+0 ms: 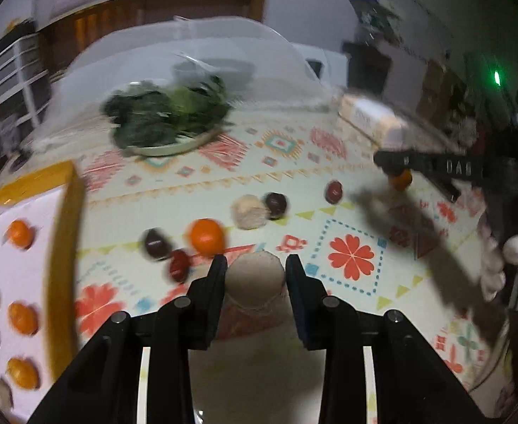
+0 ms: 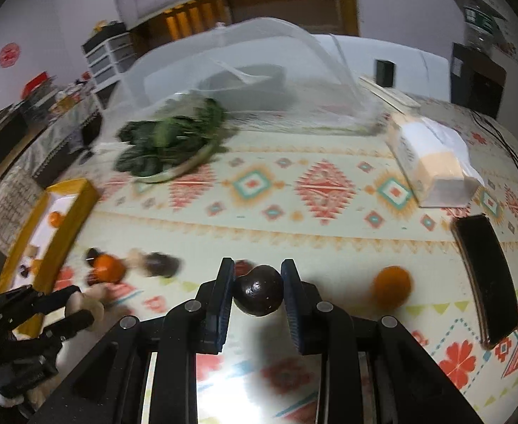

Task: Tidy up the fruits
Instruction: 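Carry cake and chestnut into the white tray and open both grippers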

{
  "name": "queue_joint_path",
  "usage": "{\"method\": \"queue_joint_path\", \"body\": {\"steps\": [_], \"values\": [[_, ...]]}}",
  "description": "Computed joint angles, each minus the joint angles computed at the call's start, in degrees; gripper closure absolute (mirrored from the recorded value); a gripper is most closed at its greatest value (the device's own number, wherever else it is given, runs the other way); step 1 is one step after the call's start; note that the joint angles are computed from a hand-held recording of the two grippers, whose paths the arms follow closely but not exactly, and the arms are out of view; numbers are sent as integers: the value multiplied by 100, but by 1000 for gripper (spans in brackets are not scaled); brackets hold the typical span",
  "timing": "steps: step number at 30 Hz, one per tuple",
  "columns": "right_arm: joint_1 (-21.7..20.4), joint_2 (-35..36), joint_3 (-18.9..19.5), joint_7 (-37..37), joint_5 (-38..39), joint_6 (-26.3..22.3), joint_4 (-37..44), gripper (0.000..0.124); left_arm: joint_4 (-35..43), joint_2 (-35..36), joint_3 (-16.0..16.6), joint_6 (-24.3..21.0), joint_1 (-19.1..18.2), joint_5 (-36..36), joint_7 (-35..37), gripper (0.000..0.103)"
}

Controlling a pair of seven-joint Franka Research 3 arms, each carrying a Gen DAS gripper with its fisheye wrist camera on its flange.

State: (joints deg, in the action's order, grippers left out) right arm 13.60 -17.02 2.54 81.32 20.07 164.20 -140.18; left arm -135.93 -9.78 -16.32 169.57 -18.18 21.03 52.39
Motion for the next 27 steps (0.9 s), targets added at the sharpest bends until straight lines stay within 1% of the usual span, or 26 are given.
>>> {"method": "queue_joint_path", "body": {"steps": [1, 2, 4, 7, 8, 10, 12, 13, 14, 17, 20, 24, 26, 27], "values": [[87, -35, 24, -25, 56, -14, 6, 95, -151, -191, 60, 26, 6, -66, -15, 70], [259, -41, -9, -135, 221, -54, 52, 95, -322, -413, 130, 35, 26, -145, -46, 70], [700, 20, -117, -494, 732, -172, 221, 95, -690, -898, 301, 15, 109, -311, -106, 70], [1096, 233, -66, -891, 1285, -291, 517, 95, -1030, -1424, 274, -134, 530, -224, -396, 70], [1223, 332, -40, -1047, 1497, -347, 646, 95, -1159, -1601, 405, -216, 583, -288, -409, 70], [1504, 602, 2, -1493, 2088, -529, 984, 95, -1309, -1783, 579, -303, 680, -394, -407, 70], [1681, 901, 60, -2012, 2814, -841, 1370, 95, -1420, -1903, 662, -376, 888, -424, -459, 70], [1725, 1095, 133, -2199, 3118, -1008, 1594, 95, -1477, -1948, 728, -400, 982, -440, -456, 70], [1720, 1255, 227, -2275, 3262, -1109, 1773, 95, -1503, -1955, 770, -419, 1069, -451, -452, 70], [1687, 1778, 570, -2229, 3236, -1189, 2291, 95, -1510, -1862, 923, -449, 1235, -513, -350, 70], [1669, 2264, 805, -2014, 3053, -1220, 2742, 95, -1515, -1764, 1028, -456, 1362, -601, -256, 70], [1732, 2759, 940, -1444, 2357, -1026, 3161, 95, -1631, -1747, 1263, -390, 1322, -884, -35, 70], [1745, 2936, 948, -1160, 1991, -994, 3306, 94, -1700, -1783, 1337, -307, 1283, -1025, 75, 70], [1782, 3050, 940, -976, 1764, -961, 3389, 94, -1732, -1815, 1321, -275, 1299, -1066, 82, 70]]}}
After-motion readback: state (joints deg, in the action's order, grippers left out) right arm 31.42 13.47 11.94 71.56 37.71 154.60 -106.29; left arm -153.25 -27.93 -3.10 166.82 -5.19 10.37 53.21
